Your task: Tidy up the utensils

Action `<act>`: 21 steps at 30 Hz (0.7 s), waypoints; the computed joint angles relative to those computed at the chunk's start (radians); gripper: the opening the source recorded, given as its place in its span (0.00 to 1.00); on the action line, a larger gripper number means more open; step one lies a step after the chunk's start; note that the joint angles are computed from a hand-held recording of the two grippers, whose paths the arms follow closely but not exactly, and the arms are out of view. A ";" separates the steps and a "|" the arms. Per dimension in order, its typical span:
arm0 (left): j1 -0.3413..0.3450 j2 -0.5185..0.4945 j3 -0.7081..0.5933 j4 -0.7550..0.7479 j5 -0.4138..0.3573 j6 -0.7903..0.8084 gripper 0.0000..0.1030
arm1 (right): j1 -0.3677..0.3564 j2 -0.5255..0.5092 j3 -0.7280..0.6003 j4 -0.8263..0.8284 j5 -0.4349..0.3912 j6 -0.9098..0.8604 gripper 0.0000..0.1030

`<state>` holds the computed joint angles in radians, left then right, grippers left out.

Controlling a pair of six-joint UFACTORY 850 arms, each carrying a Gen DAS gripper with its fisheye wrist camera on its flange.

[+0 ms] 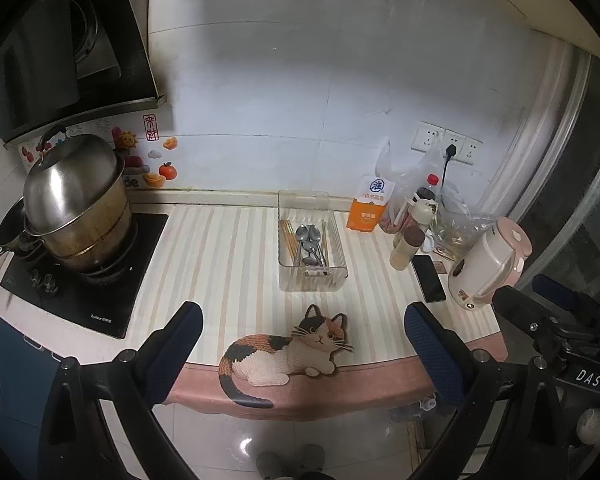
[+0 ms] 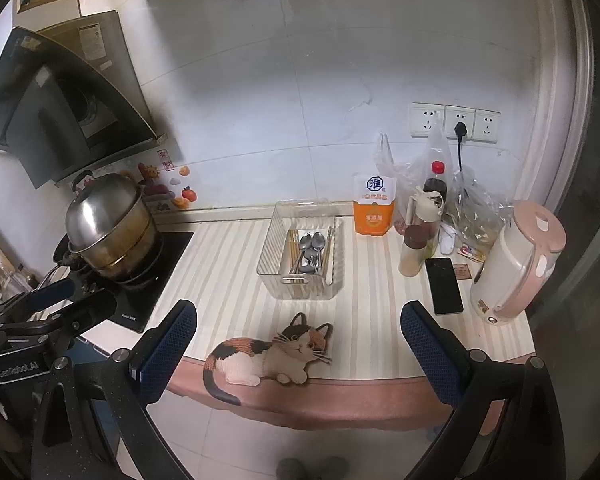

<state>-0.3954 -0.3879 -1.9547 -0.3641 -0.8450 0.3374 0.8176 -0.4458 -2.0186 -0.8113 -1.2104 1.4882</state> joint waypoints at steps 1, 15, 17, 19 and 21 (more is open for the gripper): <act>-0.002 0.000 0.001 0.005 0.002 -0.006 1.00 | -0.002 0.004 0.006 -0.001 0.005 -0.004 1.00; -0.017 -0.005 -0.004 0.036 0.022 -0.051 1.00 | -0.030 0.032 0.049 0.007 0.059 -0.047 1.00; -0.017 -0.006 -0.005 0.036 0.022 -0.053 1.00 | -0.029 0.029 0.045 0.009 0.056 -0.051 1.00; -0.019 -0.007 -0.007 0.039 0.023 -0.054 1.00 | -0.031 0.030 0.044 0.011 0.057 -0.054 1.00; -0.018 -0.007 -0.007 0.038 0.021 -0.053 1.00 | -0.031 0.027 0.041 0.010 0.052 -0.056 1.00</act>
<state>-0.4129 -0.3953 -1.9619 -0.3263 -0.8242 0.2845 0.7864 -0.4188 -1.9779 -0.8010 -1.1580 1.4324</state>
